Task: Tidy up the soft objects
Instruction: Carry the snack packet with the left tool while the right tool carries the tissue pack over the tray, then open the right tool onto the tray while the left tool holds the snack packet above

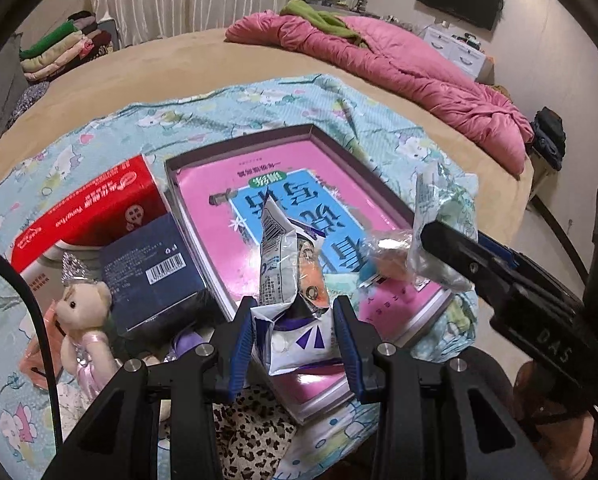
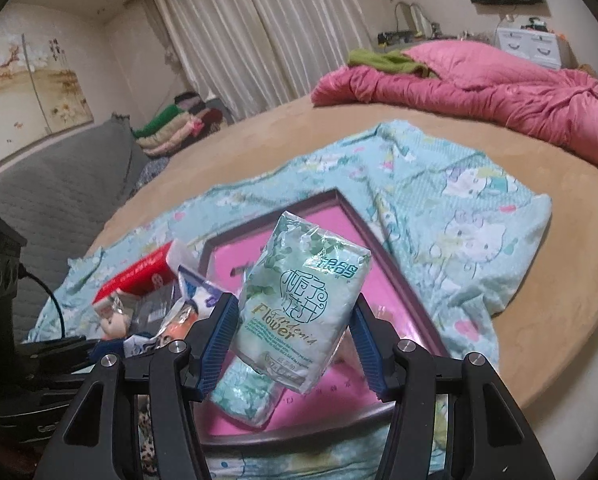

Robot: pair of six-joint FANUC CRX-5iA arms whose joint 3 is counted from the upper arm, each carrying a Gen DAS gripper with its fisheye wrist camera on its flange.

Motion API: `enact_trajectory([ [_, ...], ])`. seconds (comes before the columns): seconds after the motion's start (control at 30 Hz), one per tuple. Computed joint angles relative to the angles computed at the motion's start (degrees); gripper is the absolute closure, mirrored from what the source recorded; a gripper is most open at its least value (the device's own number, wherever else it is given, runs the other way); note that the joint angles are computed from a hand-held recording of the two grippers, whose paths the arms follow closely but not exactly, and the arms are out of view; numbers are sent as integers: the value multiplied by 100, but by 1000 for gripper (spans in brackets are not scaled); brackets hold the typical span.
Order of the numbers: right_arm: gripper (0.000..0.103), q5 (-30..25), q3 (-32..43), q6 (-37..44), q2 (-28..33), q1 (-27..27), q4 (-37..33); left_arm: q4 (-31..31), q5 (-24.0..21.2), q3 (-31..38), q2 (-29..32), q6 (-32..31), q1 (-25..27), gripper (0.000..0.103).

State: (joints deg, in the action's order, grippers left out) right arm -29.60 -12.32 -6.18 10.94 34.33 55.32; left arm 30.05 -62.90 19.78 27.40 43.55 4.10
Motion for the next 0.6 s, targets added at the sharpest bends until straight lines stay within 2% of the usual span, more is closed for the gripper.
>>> enact_trajectory([
  [0.43,45,-431,851,2039,402,166,-2242,-307,-21,117,183,157,-65,64],
  [0.6,45,-579,1015,2268,482,164,-2509,-342,-35,131,233,185,-61,64],
])
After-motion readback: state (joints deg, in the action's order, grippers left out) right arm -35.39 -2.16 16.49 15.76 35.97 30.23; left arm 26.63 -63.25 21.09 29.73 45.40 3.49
